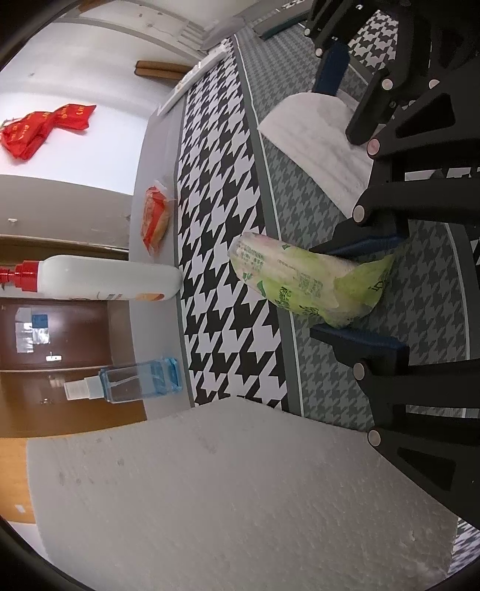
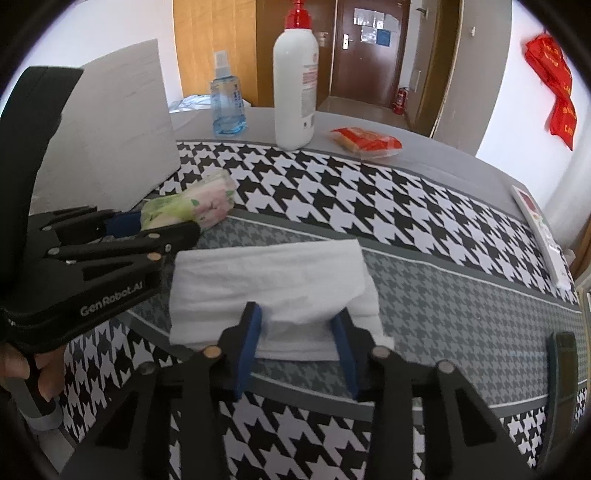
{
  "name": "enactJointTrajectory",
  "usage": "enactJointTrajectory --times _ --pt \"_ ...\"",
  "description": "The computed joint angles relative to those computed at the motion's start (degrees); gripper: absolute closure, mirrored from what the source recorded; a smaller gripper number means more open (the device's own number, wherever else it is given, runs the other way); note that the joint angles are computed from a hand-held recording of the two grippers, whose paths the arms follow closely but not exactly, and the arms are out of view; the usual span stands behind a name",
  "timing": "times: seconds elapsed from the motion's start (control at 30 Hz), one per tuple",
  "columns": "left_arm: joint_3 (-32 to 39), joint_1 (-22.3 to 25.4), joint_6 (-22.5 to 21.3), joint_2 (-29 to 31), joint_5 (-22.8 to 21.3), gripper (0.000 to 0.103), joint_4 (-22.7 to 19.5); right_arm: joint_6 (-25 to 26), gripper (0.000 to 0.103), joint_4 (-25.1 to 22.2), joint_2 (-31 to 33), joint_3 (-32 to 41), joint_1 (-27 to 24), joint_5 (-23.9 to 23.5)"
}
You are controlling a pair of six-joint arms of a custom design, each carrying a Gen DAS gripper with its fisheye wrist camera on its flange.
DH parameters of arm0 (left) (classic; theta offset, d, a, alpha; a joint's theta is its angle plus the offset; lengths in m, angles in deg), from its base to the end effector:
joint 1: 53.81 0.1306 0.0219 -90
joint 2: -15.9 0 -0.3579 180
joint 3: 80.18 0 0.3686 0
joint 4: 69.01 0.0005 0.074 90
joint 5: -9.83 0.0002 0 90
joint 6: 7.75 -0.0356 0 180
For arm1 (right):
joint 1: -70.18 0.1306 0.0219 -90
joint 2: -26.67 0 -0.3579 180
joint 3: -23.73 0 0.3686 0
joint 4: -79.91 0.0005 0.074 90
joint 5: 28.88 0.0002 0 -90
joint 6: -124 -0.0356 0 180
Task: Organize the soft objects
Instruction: 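Close the right gripper on the white napkin, then lift the green tissue pack with the left gripper while the right gripper lifts the napkin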
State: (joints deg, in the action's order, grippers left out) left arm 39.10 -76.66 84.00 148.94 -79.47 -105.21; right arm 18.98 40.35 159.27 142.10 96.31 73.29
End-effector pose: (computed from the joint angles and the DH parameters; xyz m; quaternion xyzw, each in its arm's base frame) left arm 0.6397 -0.2706 0.2205 0.1741 0.9233 -0.0785 0.3333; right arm 0.6190 0.2947 0.2155 -0.0587 0.9439 0.0143 0.3247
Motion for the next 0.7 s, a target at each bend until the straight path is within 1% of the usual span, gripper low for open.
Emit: enactJointTrajectory --times 0.07,0.13,0.2,0.27,0.47,0.7 --pt "-0.2 0.0 -0.2 -0.1 0.1 0.068 0.2 0.3 0.076 0.0 0.0 0.0 0.2 -0.1" --pt "-0.4 0.0 -0.5 -0.3 0.9 0.068 0.4 0.6 0.082 0.1 -0.1 -0.1 0.3 -0.2" --pt "-0.6 0.0 -0.8 -0.5 1.9 0.068 0.4 0.6 0.085 0.1 -0.1 -0.1 0.4 0.0" --pt "-1.2 0.0 -0.8 -0.9 1.8 0.068 1.2 0.5 0.09 0.2 -0.3 -0.4 0.4 0.1" --pt "-2.7 0.0 -0.6 -2.0 1.8 0.068 2.9 0.2 0.09 2.1 -2.0 -2.6 0.8 1.4" --pt "-5.4 -0.1 -1.0 -4.3 2.1 0.068 5.6 -0.5 0.09 3.0 -3.7 -4.1 1.0 2.9"
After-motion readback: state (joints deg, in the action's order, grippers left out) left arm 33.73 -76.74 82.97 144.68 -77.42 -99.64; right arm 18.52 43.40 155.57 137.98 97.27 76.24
